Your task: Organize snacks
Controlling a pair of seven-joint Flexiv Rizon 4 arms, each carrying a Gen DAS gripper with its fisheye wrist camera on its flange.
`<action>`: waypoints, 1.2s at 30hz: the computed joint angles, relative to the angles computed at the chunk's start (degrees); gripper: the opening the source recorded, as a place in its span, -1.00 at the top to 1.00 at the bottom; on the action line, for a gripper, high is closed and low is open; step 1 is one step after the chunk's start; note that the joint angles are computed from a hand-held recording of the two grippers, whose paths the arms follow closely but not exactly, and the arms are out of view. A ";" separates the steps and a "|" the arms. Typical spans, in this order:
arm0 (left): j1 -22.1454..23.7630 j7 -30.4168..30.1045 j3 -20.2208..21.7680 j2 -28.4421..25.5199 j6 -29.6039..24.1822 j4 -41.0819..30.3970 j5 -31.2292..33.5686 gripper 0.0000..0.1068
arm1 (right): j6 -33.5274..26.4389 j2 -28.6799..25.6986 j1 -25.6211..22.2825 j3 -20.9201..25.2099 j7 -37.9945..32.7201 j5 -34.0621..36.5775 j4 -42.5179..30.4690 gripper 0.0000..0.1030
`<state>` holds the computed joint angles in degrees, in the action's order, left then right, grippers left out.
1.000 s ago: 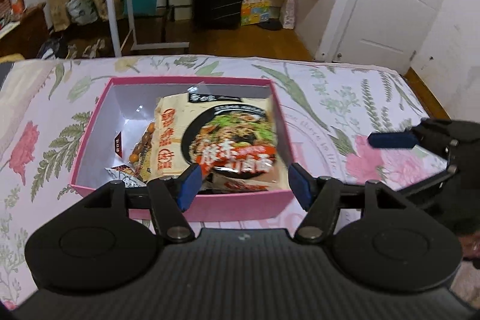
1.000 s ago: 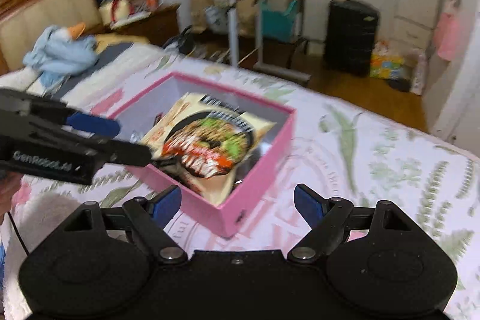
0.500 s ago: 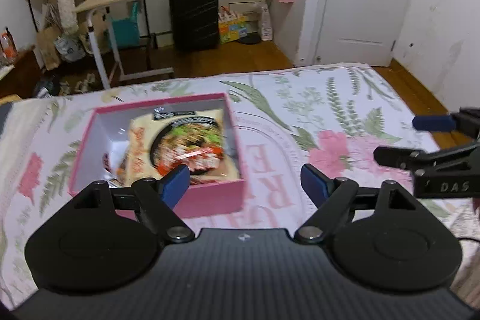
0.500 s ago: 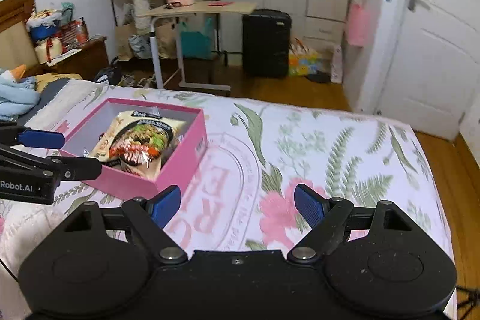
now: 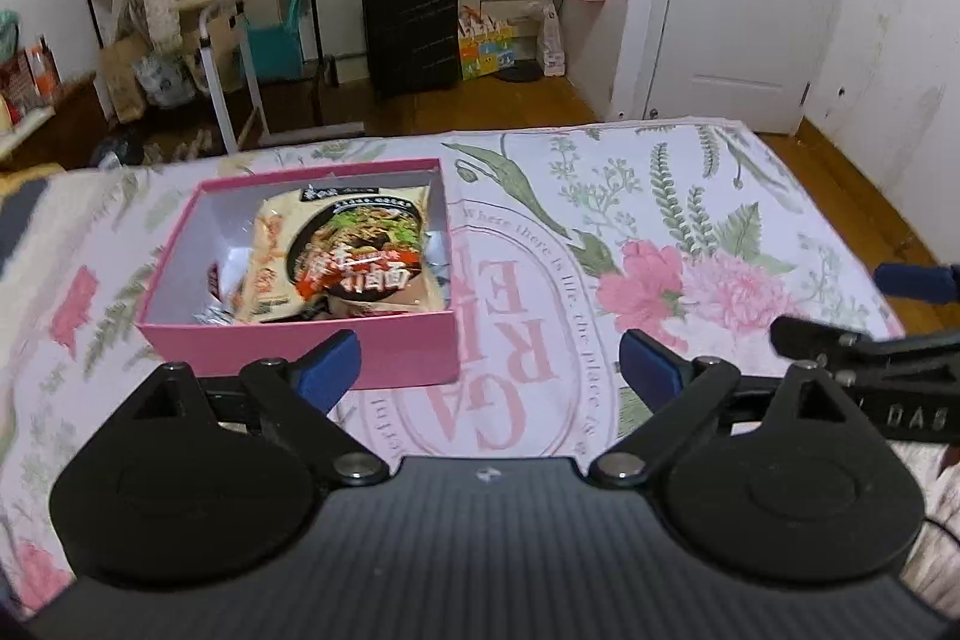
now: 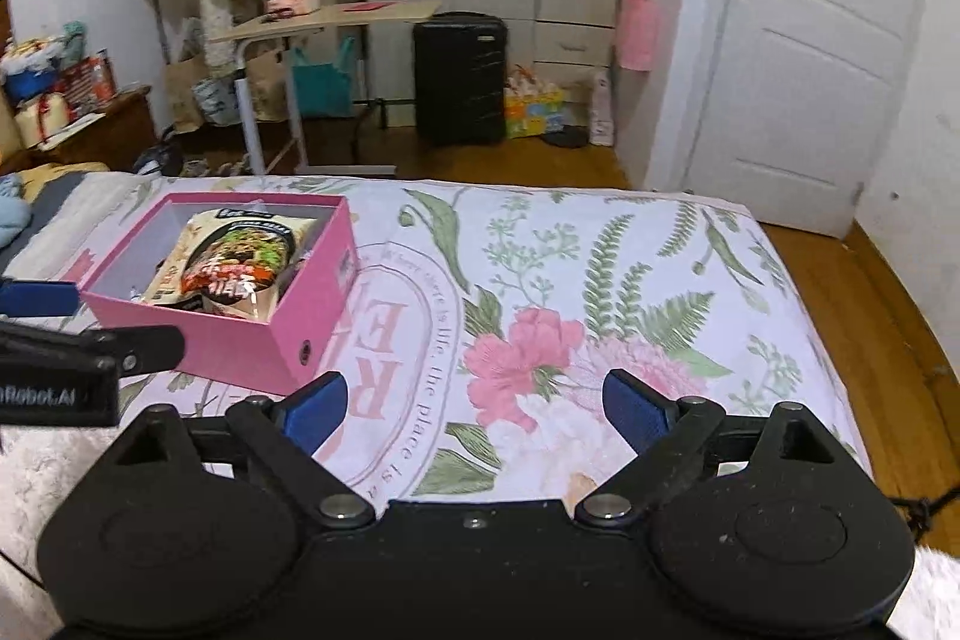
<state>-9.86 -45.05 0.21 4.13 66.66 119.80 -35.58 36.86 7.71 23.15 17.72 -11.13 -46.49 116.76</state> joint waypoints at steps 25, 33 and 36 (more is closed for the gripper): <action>0.36 -11.09 0.67 3.65 4.19 4.22 12.08 -0.76 | -8.46 1.18 3.10 2.06 2.94 1.22 -0.12 -0.86; 0.16 -12.84 0.59 3.80 3.87 4.45 12.93 -0.76 | -9.72 1.46 3.01 2.29 4.09 1.03 0.00 -0.86; 0.01 -12.61 0.75 3.74 3.95 4.43 12.86 -0.76 | -10.36 1.45 3.07 2.42 4.54 1.05 -0.06 -0.86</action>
<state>-9.85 -57.66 0.95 7.87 70.62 124.24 -22.72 26.51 9.17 26.22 20.14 -6.59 -45.43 116.70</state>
